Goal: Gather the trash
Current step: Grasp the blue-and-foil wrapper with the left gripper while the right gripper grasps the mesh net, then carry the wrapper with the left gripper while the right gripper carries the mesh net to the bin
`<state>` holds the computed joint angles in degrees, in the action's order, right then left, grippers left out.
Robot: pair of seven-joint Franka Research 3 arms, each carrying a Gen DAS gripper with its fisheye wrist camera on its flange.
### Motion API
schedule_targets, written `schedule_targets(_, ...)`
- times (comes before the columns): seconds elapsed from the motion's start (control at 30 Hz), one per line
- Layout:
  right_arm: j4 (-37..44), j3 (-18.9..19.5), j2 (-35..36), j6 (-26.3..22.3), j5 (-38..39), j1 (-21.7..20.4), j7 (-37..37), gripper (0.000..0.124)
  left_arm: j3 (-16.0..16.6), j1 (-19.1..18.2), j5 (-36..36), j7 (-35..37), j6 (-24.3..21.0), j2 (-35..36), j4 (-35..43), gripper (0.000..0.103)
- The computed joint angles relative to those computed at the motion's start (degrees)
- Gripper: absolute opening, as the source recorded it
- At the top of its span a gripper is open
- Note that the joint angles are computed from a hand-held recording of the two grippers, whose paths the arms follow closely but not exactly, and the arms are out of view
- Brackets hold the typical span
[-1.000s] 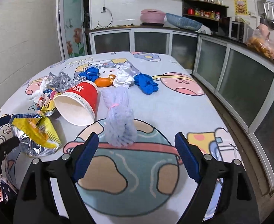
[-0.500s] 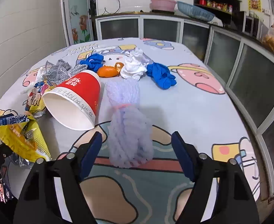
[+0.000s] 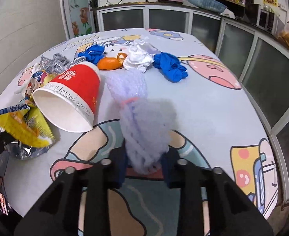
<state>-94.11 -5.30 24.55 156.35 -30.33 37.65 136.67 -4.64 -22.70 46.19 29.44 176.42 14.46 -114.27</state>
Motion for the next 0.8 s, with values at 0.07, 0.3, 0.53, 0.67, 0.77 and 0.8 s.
schedule_targets(0.07,-0.50,-0.52,-0.40,0.39,-0.49,0.37,1.39,0.017,-0.18,0.13,-0.45,0.33,0.43,0.11,0.13,0.020)
schedule_targets(0.3,-4.35,-1.71,-3.64,3.57,-4.66,1.13,6.64,0.014,2.46,-1.54,6.60,-6.79,1.87,-2.44,-1.54,0.018)
schedule_targets(0.53,-8.14,-1.31,-8.07,3.94,-12.35,0.89,14.05,0.014,2.90,-0.71,18.07,-16.60,4.18,-6.42,-4.25,0.018)
schedule_targets(0.67,-10.37,0.56,-10.53,2.94,-16.40,-0.30,17.64,0.014,1.11,0.44,23.68,-21.53,3.45,-7.49,-4.34,0.018)
schedule_targets(0.77,-12.04,2.18,-12.33,2.42,-19.02,-1.43,20.35,0.014,-0.97,2.01,25.27,-22.94,3.14,-8.09,-4.67,0.018)
schedule_targets(0.8,-12.91,2.66,-13.18,2.37,-20.15,-1.79,21.58,0.014,-1.66,2.31,26.37,-23.82,2.87,-8.38,-4.68,0.018)
